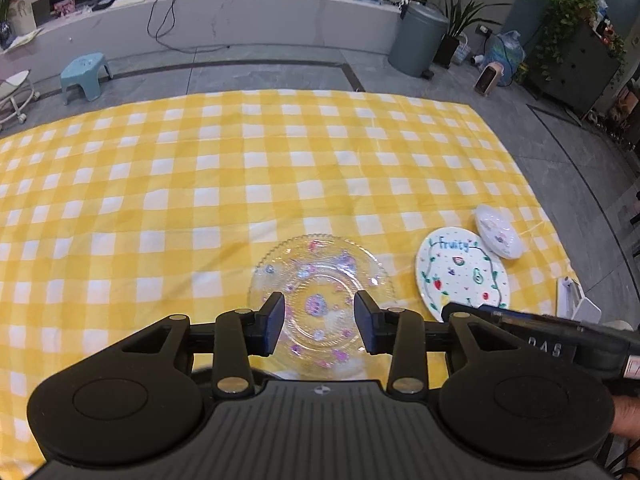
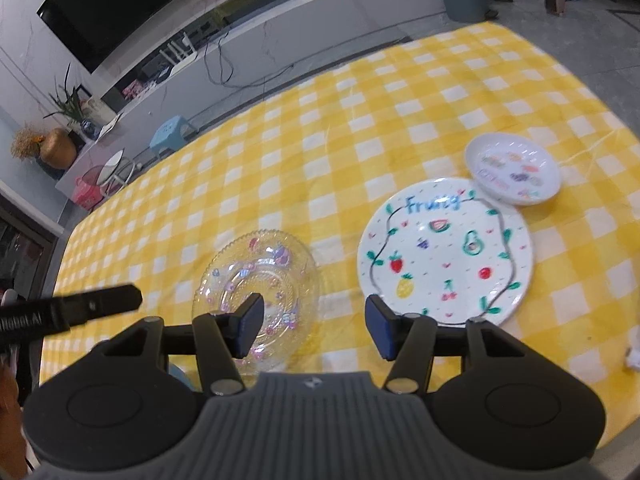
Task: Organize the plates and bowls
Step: 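Move both tools to the white 'Fruity' plate and close them on its rim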
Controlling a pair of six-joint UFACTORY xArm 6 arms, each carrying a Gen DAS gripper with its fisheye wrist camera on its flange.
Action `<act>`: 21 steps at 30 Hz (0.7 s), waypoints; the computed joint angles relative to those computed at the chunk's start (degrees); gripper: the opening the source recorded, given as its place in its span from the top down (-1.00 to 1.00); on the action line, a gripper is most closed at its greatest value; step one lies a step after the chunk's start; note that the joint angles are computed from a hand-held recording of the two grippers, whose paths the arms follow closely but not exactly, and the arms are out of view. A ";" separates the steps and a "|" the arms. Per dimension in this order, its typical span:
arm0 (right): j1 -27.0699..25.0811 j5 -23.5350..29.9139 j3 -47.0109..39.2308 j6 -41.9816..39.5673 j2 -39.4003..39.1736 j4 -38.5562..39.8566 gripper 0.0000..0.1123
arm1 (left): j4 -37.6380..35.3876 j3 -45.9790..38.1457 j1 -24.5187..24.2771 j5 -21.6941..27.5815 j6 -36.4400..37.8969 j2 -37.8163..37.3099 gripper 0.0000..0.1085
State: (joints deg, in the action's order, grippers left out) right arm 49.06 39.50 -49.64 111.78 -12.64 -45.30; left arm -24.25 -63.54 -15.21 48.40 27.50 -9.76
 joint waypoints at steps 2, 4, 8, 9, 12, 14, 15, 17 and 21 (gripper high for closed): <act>-1.17 -2.51 -0.08 -0.79 1.37 0.81 0.00 | 0.18 -2.56 0.82 1.79 -0.65 2.53 0.18; -1.80 -2.99 -0.72 -2.07 2.70 1.97 0.00 | 1.64 -4.10 1.15 1.54 -2.43 4.31 0.18; -2.49 -1.96 -0.84 -2.51 2.16 1.66 0.00 | 0.98 -5.48 1.05 2.00 -3.22 5.89 0.18; -2.85 -1.77 -0.68 -2.89 1.64 1.77 0.00 | 0.75 -5.55 0.63 2.17 -3.31 5.99 0.18; -3.78 0.87 -0.39 -6.01 -0.50 2.07 -0.02 | 0.39 -4.78 -1.41 1.07 -3.86 5.69 0.18; -4.04 4.00 0.52 -6.64 -3.02 1.28 -0.11 | -1.85 -3.58 -2.66 0.54 -3.19 4.84 0.13; -4.39 4.78 1.42 -7.12 -4.44 1.35 -0.12 | -2.92 -2.89 -3.57 0.21 -3.01 4.53 0.12; -5.64 5.01 4.05 -8.88 -7.53 2.85 -0.12 | -3.94 -2.10 -5.30 -0.14 -3.23 4.45 0.12; -7.31 7.43 8.57 -13.10 -12.12 6.21 -0.12 | -3.94 -1.14 -8.90 -2.03 -4.62 5.49 0.12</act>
